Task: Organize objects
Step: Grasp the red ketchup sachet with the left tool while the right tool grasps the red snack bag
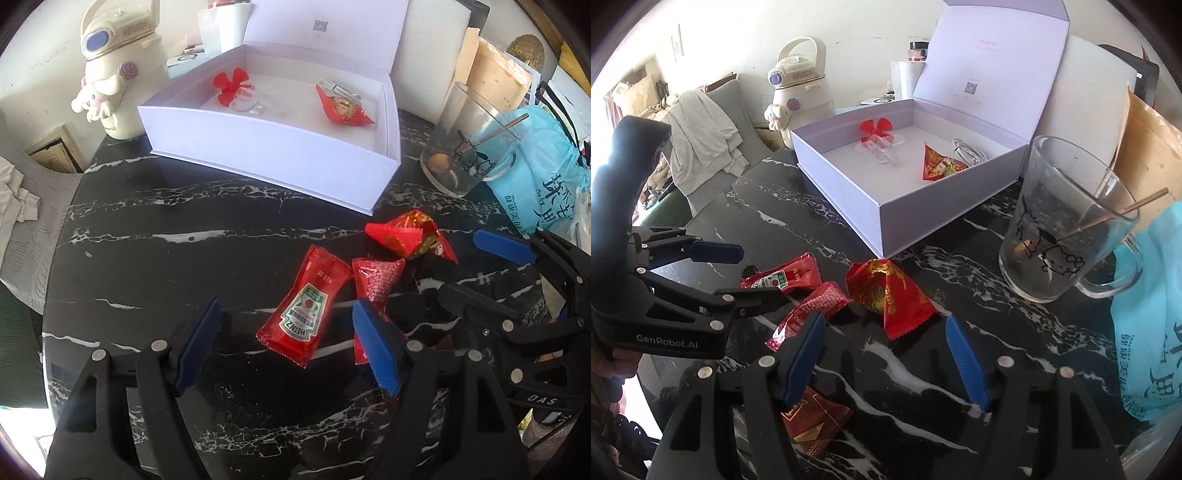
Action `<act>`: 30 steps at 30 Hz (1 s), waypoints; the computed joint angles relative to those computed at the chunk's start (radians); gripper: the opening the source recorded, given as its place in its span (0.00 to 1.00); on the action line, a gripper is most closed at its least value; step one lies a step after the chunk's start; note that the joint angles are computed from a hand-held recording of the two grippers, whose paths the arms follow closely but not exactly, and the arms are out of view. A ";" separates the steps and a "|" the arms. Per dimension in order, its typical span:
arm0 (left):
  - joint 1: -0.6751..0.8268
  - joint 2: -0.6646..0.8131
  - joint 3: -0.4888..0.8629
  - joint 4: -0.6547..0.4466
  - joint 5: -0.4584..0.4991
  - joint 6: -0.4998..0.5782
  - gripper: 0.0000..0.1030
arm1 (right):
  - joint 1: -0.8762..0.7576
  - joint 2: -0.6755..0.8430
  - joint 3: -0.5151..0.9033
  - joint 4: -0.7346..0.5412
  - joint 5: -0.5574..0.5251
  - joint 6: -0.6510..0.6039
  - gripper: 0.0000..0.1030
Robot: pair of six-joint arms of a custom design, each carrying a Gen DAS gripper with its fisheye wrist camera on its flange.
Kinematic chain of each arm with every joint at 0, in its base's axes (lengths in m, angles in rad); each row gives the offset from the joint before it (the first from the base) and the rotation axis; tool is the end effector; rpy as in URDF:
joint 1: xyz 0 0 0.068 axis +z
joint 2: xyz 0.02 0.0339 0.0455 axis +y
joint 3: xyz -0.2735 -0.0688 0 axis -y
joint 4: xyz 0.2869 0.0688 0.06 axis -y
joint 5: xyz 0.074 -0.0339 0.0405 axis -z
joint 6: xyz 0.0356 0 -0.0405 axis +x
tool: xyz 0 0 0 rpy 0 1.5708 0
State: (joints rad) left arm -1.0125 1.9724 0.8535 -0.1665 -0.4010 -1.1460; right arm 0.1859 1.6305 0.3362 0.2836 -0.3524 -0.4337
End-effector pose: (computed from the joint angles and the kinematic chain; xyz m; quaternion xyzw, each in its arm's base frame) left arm 0.1899 -0.2778 0.0309 -0.0930 0.9660 -0.0298 0.2396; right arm 0.2232 0.0545 0.0359 -0.3346 0.8863 0.1335 0.2909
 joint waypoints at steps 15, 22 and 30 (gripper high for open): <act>0.028 0.061 0.021 0.059 0.003 0.170 0.71 | 0.003 0.204 0.162 -0.010 -0.060 0.024 0.67; 0.022 0.083 0.036 0.088 -0.029 0.229 0.58 | 0.008 0.252 0.197 -0.013 -0.066 0.021 0.59; 0.042 0.061 0.016 0.108 -0.014 0.250 0.24 | 0.004 0.232 0.178 -0.011 -0.068 0.003 0.45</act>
